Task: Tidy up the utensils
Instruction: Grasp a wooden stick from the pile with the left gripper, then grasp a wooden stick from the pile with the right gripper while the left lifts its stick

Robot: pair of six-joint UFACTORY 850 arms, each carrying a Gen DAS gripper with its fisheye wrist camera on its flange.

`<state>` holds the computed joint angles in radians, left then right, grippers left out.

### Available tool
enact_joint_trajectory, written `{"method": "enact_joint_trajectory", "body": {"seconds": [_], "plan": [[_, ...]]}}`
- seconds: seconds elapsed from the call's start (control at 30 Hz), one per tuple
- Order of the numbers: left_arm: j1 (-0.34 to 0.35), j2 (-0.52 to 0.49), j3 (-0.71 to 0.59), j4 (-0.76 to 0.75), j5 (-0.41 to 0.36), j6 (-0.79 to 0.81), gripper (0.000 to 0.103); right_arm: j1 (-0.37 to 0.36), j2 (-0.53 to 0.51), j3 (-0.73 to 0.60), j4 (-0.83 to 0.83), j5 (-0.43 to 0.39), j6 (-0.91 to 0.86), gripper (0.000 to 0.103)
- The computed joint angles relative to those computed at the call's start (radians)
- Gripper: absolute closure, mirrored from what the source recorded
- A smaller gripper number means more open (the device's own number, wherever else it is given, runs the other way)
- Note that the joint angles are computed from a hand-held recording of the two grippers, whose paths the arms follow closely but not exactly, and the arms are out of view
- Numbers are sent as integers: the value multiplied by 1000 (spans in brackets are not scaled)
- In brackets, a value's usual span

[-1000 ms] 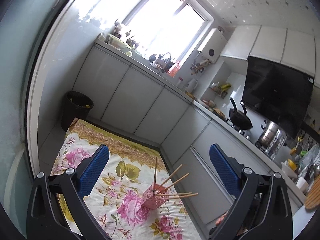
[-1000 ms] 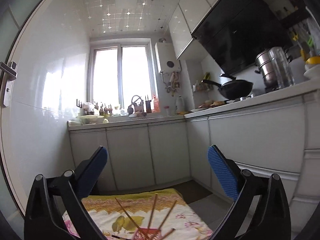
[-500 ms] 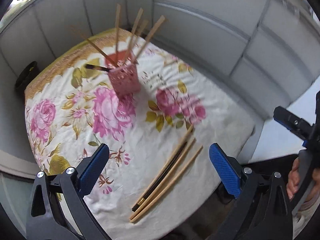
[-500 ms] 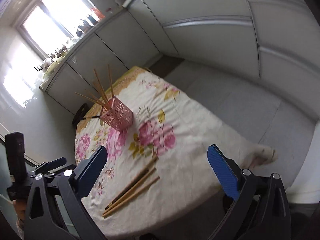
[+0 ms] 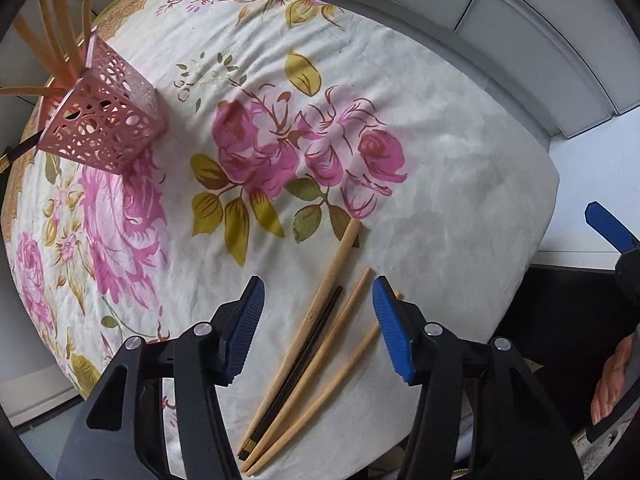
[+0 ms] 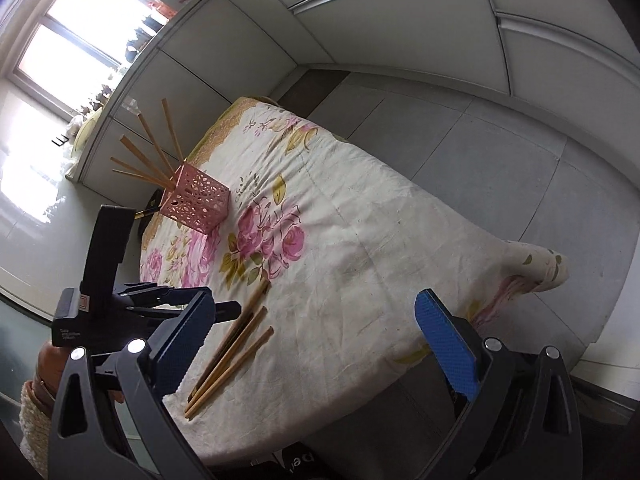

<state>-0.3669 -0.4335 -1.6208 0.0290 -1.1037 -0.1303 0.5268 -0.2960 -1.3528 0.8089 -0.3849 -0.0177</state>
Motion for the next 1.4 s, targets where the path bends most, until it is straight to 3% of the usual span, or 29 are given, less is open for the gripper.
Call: {"method": "enact_joint_trajectory", "body": {"seconds": [0.1, 0.23, 0.43, 0.47, 0.57, 0.7, 0.77, 0.87, 0.9, 0.93, 1.03, 1.23, 1.37, 1.4], "plan": [[6, -6, 4, -37, 11, 26, 58, -8, -1, 3, 1, -1, 15, 6], [12, -15, 2, -55, 25, 42, 81, -10, -5, -1, -6, -7, 32, 6], [16, -36, 10, -57, 30, 48, 85, 0, -19, -22, -47, -24, 62, 6], [16, -27, 24, -65, 55, 55, 91, 2, -26, -30, -47, -35, 63, 6], [31, 7, 73, -40, 99, 23, 92, 14, -57, -71, -53, -92, 83, 6], [127, 145, 196, -106, 242, -45, 94, 58, -118, -179, -215, -187, 255, 6], [168, 227, 264, -162, 316, -51, 94, 76, -178, -267, -230, -273, 285, 11], [206, 348, 358, -210, 409, -55, 95, 102, -295, -428, -276, -425, 379, 43], [224, 380, 378, -230, 435, -46, 95, 112, -333, -481, -310, -476, 424, 60], [232, 406, 399, -222, 461, -59, 95, 120, -367, -529, -341, -526, 459, 67], [255, 448, 426, -278, 515, -44, 96, 141, -431, -628, -429, -632, 541, 67], [264, 471, 413, -339, 544, 3, 96, 151, -490, -718, -426, -689, 637, 67], [262, 493, 428, -315, 554, -21, 96, 177, -578, -866, -519, -782, 703, 74], [261, 498, 430, -307, 560, -29, 96, 186, -600, -905, -552, -807, 710, 81]]}}
